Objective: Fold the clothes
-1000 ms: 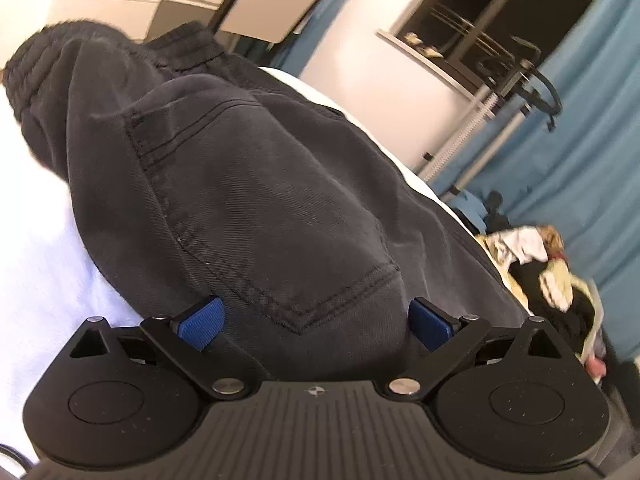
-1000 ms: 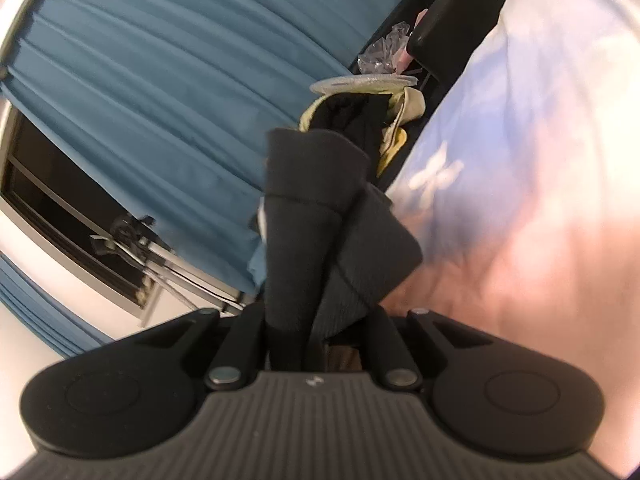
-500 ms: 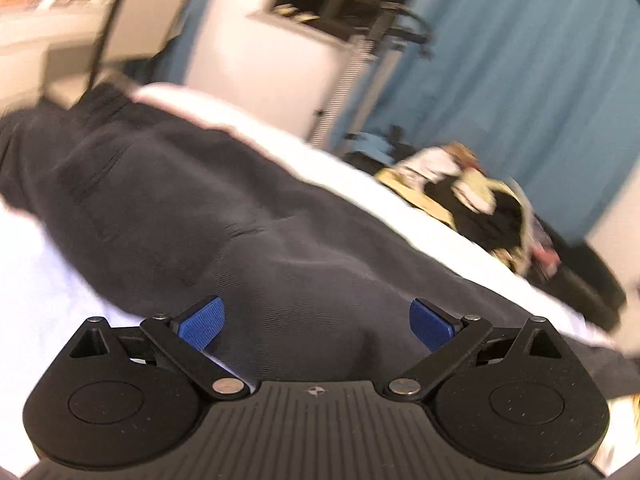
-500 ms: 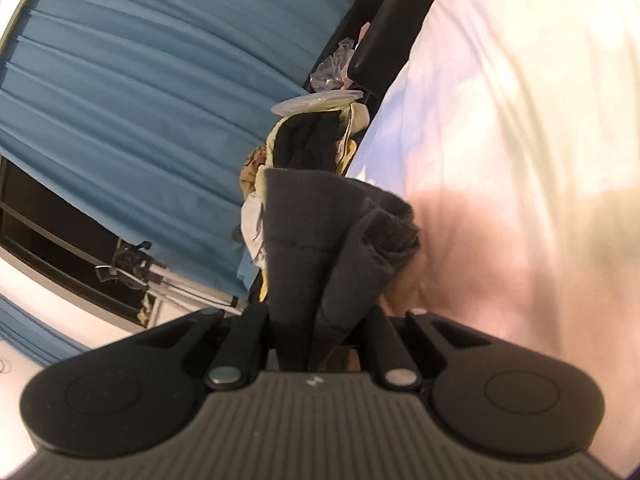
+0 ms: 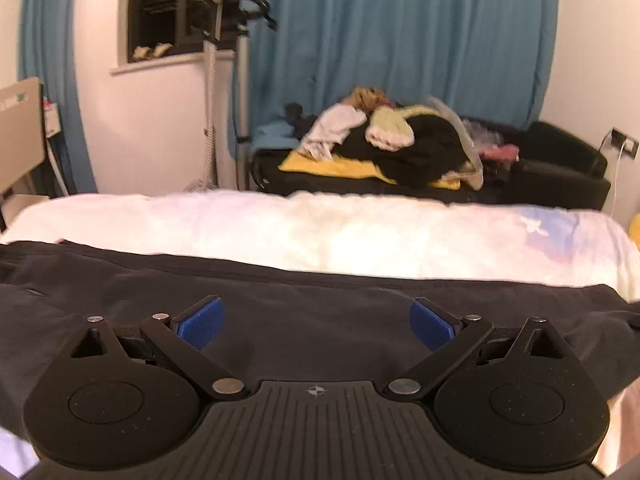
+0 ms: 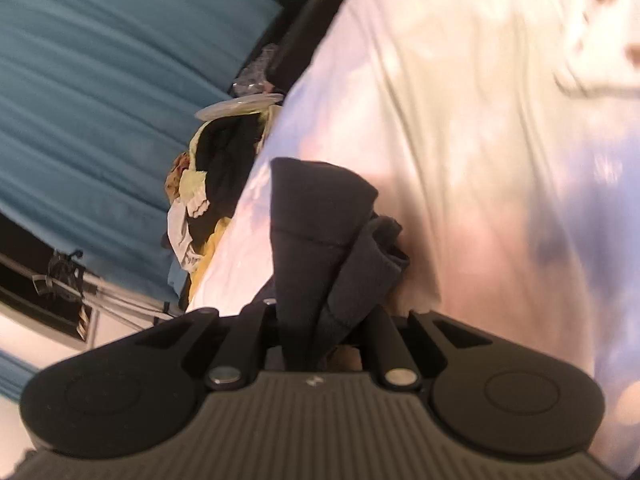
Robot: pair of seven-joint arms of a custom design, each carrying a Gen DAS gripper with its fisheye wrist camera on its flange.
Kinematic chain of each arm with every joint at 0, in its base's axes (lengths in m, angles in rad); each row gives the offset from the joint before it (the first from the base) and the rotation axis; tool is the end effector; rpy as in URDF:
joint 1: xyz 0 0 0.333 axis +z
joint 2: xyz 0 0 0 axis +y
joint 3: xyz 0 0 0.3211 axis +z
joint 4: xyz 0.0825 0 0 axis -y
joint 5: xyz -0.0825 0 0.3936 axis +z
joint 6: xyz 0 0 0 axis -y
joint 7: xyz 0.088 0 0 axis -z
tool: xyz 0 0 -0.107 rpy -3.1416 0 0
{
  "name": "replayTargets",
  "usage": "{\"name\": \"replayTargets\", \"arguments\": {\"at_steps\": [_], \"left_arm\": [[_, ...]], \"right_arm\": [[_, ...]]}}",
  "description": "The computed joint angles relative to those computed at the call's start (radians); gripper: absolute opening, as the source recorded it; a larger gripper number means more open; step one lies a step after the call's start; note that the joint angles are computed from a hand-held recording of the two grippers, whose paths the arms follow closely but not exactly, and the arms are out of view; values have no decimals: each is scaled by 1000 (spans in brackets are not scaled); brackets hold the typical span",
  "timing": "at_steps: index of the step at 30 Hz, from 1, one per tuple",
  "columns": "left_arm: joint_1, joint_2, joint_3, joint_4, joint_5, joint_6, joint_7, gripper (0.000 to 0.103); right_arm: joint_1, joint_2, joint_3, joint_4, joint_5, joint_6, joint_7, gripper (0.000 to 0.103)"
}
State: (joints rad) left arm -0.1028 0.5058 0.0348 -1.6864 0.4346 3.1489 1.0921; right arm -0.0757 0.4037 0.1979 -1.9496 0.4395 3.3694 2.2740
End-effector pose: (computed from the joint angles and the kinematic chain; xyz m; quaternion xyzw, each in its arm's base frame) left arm 0.7244 -0.0914 0.4150 -0.6156 0.6398 -0.3397 0.3104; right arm 0.6705 0.0203 0.3889 -0.1958 0.8559 -0.0871 0.4706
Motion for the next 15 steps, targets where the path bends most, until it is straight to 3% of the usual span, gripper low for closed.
{"name": "replayTargets", "arguments": {"at_steps": [3,5,7,9,10,11,13,15], "left_arm": [[-18,76,-4,69,5,-47,13,100],[-18,115,-14,101,6,-98,28,100],[-35,148,1,118,23,-122,30,100],[-52,159,29,108,46,-95,13,101],[-46,154,28,94,47,-72,9,101],[-37,146,23,78,46,-46,7,101],[-45,125,46,42,42,15,-14,101],[-58,111,82,-6,21,111,-47,101]], "right_arm": [[-122,50,122,21,-35,36,59,19],[-126,80,129,34,-54,70,93,37],[-143,116,144,48,-91,116,131,48],[-146,161,146,81,-122,142,169,48],[-145,183,144,98,-135,153,187,47],[-131,193,126,111,-141,149,193,39],[-44,184,29,127,-119,117,161,15],[26,171,-44,133,-90,106,118,13]]}}
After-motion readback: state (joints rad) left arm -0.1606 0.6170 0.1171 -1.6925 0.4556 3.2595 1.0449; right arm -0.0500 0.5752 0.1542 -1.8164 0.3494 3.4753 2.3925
